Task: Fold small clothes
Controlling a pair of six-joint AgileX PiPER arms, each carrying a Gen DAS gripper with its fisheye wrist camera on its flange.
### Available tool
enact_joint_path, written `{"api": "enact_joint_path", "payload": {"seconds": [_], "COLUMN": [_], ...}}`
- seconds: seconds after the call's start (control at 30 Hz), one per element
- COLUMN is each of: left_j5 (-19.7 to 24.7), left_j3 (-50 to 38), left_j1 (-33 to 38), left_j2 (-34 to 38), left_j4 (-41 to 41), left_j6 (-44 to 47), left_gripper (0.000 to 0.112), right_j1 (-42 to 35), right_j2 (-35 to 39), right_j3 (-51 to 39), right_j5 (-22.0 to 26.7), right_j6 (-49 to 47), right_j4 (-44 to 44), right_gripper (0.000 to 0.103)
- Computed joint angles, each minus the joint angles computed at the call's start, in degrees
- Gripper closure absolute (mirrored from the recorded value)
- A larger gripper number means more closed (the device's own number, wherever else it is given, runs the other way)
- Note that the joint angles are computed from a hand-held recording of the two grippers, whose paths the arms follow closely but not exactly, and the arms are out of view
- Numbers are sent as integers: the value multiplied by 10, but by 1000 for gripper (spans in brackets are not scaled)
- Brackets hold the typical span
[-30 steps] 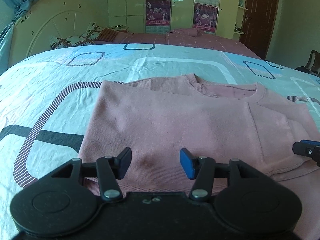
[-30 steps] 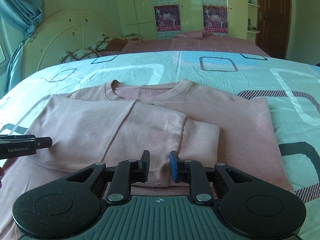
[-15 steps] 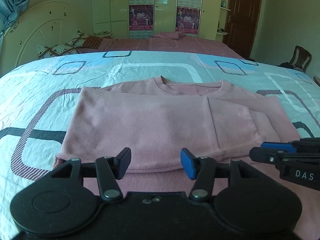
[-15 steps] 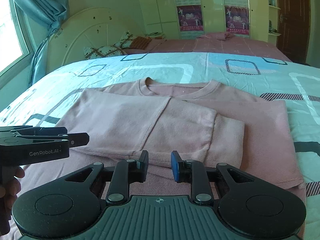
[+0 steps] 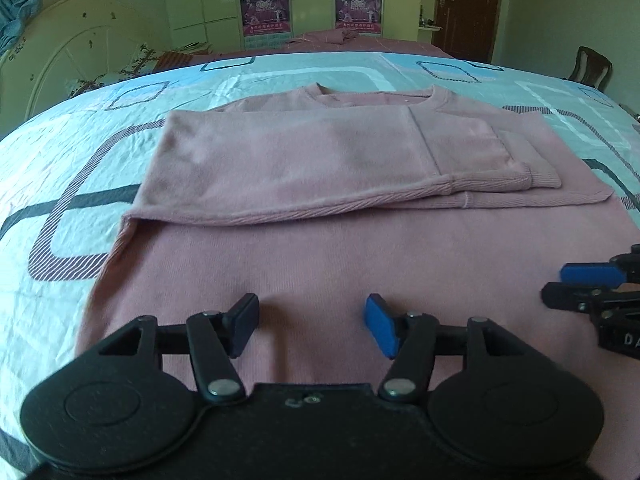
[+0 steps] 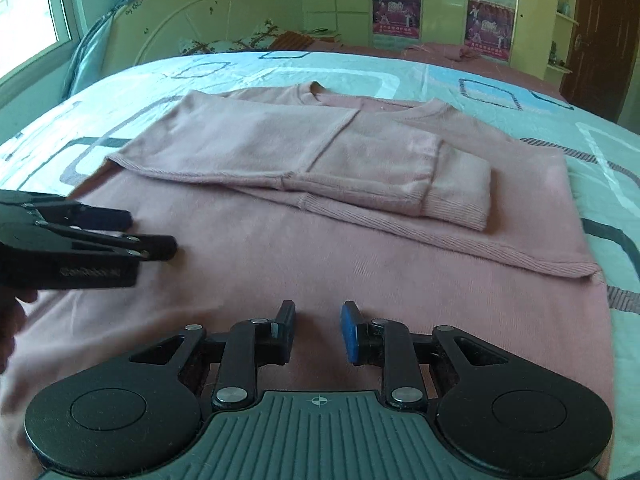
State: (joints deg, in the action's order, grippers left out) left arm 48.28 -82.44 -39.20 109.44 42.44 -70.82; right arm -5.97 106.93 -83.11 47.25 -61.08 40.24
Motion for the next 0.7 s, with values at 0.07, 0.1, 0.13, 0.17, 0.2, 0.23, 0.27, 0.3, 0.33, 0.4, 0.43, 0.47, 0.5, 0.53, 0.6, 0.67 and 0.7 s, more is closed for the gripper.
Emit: {"api": "enact_joint_path", "payload": {"seconds": [0.07,0.1,0.13,0.17,0.2,0.23,0.27,0.3,0.33,0.4,0.43,0.47,0.5,0.53,0.6,0.67,0.7], "left_j5": [-7,-8,-7,-5,2,7,11,10,8,2,-1,-6,-8,-6,1,2,7], "left_j3": [57,81,105,123,134,142,149,157,163,173,174,173,177,179,188,210,220], "left_j1": [-3,-6,-9,-12,-17,-23,-30,-37,-47,-67,-77,-86,-95,-103,-114,-122,-127], "left_j2": [-38,-55,-74,-89,-102,-112,-125,-135,-145,-158,-160,-156,-155,-153,-151,-159,-165], "left_j4": [17,24,30,32,30,28,26,28,30,37,39,40,43,45,40,43,48], "left_j6": [-36,-51,-63,-71,-74,-78,-86,-95,-107,-126,-130,-131,-134,-135,-135,-145,-150], "left_gripper": [52,52,52,52,52,54,55,55,55,54,54,54,54,54,54,54,54], "right_j1": [-15,-21,-28,-35,-41,-46,-48,-47,-46,-35,-25,-14,-1,9,21,18,5], "right_j2": [-22,-32,-43,-50,-59,-68,-81,-93,-108,-139,-156,-170,-185,-197,-214,-222,-227], "right_j3": [37,53,67,74,82,89,98,105,116,139,155,169,185,199,222,243,255], "right_j5": [-35,-51,-62,-65,-64,-59,-55,-49,-39,-23,-22,-24,-27,-32,-43,-54,-57], "right_j6": [-22,-25,-21,-12,2,7,13,21,24,30,28,28,30,34,50,69,65], "right_j4": [-2,-6,-13,-18,-24,-19,-15,-11,0,20,24,24,21,16,-4,-33,-36], "right_gripper": [79,79,79,79,79,79,78,78,78,78,78,78,78,78,78,78,78]}}
